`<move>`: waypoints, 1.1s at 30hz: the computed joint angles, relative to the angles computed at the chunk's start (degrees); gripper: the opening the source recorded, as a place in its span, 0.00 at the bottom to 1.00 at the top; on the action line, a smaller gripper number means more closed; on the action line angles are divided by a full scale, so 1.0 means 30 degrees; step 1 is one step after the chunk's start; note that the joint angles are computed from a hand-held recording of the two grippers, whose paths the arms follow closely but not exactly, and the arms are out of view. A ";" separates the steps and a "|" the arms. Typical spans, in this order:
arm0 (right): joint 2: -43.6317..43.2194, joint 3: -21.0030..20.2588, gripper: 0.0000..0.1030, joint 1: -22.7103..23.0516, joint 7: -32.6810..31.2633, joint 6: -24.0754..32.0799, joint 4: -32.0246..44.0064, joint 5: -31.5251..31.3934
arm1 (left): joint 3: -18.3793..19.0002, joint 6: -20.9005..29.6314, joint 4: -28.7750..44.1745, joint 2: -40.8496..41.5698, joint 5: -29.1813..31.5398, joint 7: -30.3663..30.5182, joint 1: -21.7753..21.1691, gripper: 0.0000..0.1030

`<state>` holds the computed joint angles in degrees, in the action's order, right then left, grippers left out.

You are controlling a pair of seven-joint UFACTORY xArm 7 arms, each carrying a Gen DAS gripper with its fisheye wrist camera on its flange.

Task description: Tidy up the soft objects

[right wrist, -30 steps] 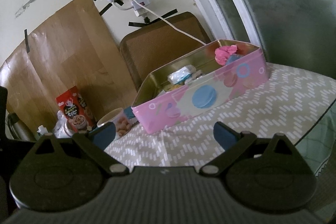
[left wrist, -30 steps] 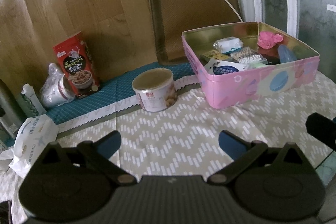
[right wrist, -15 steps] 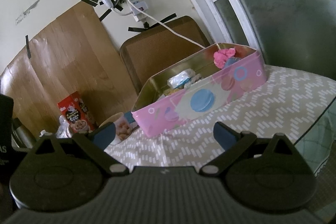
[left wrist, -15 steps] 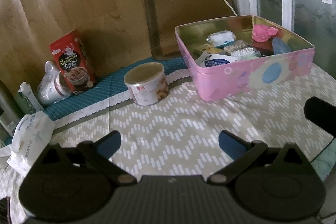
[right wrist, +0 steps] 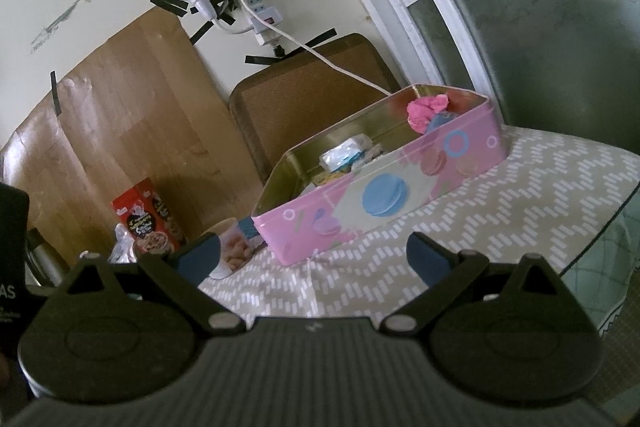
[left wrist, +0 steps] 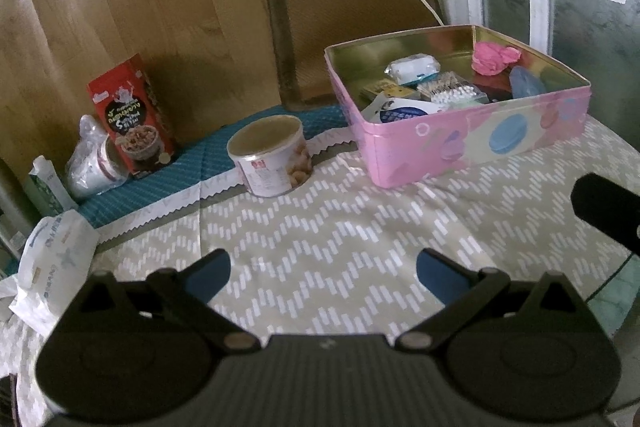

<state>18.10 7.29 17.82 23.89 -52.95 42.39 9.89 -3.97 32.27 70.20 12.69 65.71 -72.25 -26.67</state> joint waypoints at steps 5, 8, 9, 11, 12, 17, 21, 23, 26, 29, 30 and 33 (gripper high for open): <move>-0.0102 -0.0015 0.98 0.0138 -0.0395 0.0178 0.0071 0.0164 | 0.0001 -0.1044 -0.0369 -0.0297 -0.0443 0.0206 0.0283 1.00; -0.0222 -0.0016 0.98 0.0393 -0.0894 0.0481 0.0158 0.0696 | 0.0039 -0.1924 -0.0707 -0.0523 -0.0660 0.0263 0.0525 1.00; -0.0273 -0.0018 0.98 0.0433 -0.1006 0.0663 0.0195 0.0818 | 0.0050 -0.2148 -0.0783 -0.0558 -0.0771 0.0287 0.0598 1.00; -0.0438 -0.0030 0.98 0.0579 -0.1351 0.1106 0.0317 0.1161 | 0.0122 -0.2642 -0.0990 -0.0685 -0.0922 0.0329 0.0773 1.00; -0.0505 -0.0055 0.98 0.0693 -0.1643 0.1214 0.0391 0.1373 | 0.0192 -0.2849 -0.1100 -0.0764 -0.0817 0.0184 0.0834 1.00; -0.0695 -0.0112 0.98 0.1450 -0.3558 0.1676 0.1093 0.2940 | 0.0500 -0.3938 -0.1633 -0.1096 -0.0014 -0.0850 0.1343 1.00; -0.0692 -0.0055 0.98 0.1839 -0.4639 0.2678 0.1857 0.3755 | 0.0730 -0.4762 -0.2081 -0.1322 0.0763 -0.1607 0.1951 1.00; -0.0651 -0.0018 0.98 0.1950 -0.4829 0.3409 0.2285 0.3889 | 0.0867 -0.5174 -0.2325 -0.1434 0.1201 -0.2149 0.2293 1.00; -0.0427 -0.0144 0.98 0.2629 -0.5886 0.4213 0.3073 0.4871 | 0.1026 -0.5340 -0.2588 -0.1560 0.2266 -0.3235 0.2715 1.00; -0.0179 -0.0287 0.98 0.3297 -0.6986 0.4910 0.3835 0.5825 | 0.1081 -0.5506 -0.2782 -0.1642 0.3232 -0.4202 0.3202 1.00; -0.0116 -0.0290 0.98 0.3386 -0.7106 0.5167 0.4042 0.5955 | 0.1095 -0.5687 -0.2839 -0.1662 0.3442 -0.4417 0.3399 1.00; 0.0110 -0.0533 0.98 0.3927 -0.7820 0.5793 0.4701 0.6798 | 0.1088 -0.6014 -0.2739 -0.1575 0.4208 -0.4920 0.3806 1.00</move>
<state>18.44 5.69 29.60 0.44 -35.57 56.49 30.28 -0.71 14.23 61.99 7.97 78.34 -87.01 -15.25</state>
